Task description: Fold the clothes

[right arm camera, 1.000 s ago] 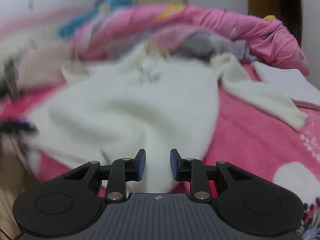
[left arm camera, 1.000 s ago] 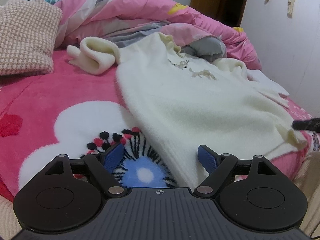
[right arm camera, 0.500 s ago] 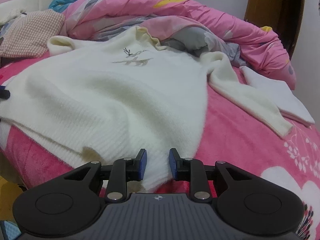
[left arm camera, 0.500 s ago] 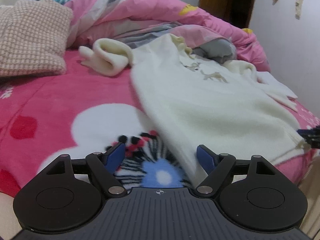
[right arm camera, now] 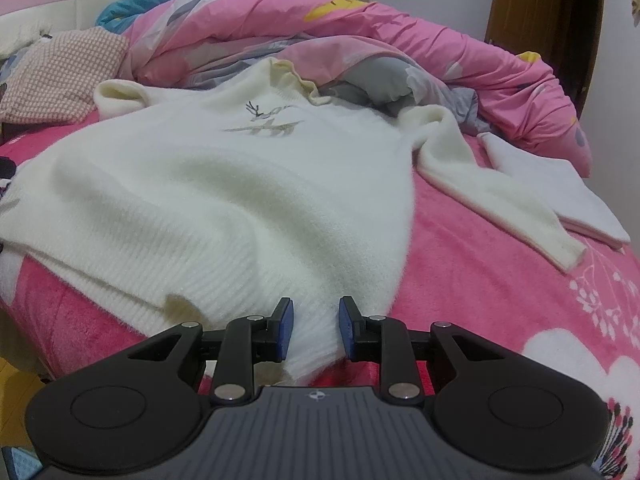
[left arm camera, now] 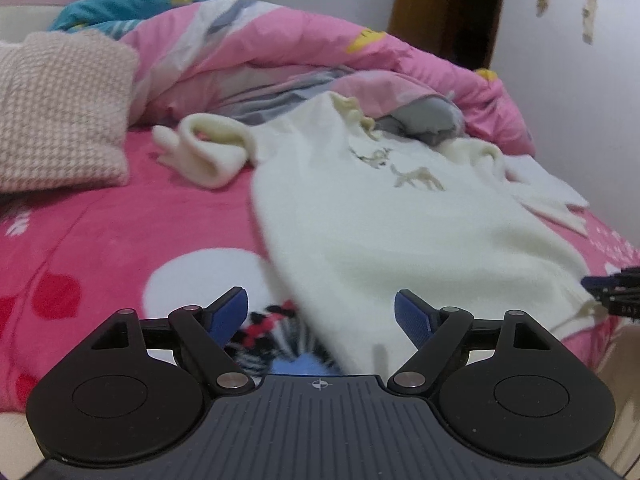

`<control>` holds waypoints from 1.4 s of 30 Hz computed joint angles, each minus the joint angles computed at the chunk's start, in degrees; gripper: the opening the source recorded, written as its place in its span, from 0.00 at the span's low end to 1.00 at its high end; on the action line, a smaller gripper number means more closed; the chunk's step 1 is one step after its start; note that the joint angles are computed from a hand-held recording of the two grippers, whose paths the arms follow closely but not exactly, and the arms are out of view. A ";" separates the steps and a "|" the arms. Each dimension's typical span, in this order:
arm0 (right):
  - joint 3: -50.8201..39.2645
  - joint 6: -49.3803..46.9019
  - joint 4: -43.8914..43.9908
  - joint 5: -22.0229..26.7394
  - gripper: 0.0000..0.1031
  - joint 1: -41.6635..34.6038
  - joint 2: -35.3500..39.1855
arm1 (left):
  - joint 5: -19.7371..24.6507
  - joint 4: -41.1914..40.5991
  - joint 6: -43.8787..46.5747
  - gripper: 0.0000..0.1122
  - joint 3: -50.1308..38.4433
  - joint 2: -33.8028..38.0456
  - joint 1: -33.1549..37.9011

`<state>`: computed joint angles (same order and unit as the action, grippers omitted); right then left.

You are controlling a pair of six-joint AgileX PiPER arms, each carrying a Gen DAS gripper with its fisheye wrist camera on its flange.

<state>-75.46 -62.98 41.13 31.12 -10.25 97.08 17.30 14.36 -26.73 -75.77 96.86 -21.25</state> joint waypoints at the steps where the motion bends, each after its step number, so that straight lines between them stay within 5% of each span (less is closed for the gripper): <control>1: 0.04 -0.05 0.04 -0.08 0.26 0.04 -0.01 | 1.28 0.54 0.25 0.73 -1.27 1.00 -0.43; 5: -0.01 -0.53 0.60 -0.02 0.26 -0.13 0.16 | 9.21 9.93 -6.51 0.73 -6.81 5.99 -2.45; 16: 0.29 -1.69 2.76 0.71 0.26 -0.92 -0.19 | 7.72 13.17 -13.15 0.75 -5.90 6.40 -0.25; 22: 7.33 -21.05 20.78 1.98 0.26 -3.51 -6.35 | 5.81 11.11 -11.24 0.76 -4.89 6.09 0.53; 26: 9.80 -31.39 22.45 5.41 0.26 -1.14 -8.83 | 4.80 10.62 -10.84 0.76 -4.37 6.01 0.83; 35: 14.00 -47.43 18.77 -2.93 0.22 10.02 -9.34 | 2.18 8.39 -8.90 0.76 -2.78 5.46 1.74; 42: 12.95 -48.51 12.90 -5.66 0.19 13.35 -7.37 | 0.81 6.53 -7.15 0.77 -2.37 5.53 2.37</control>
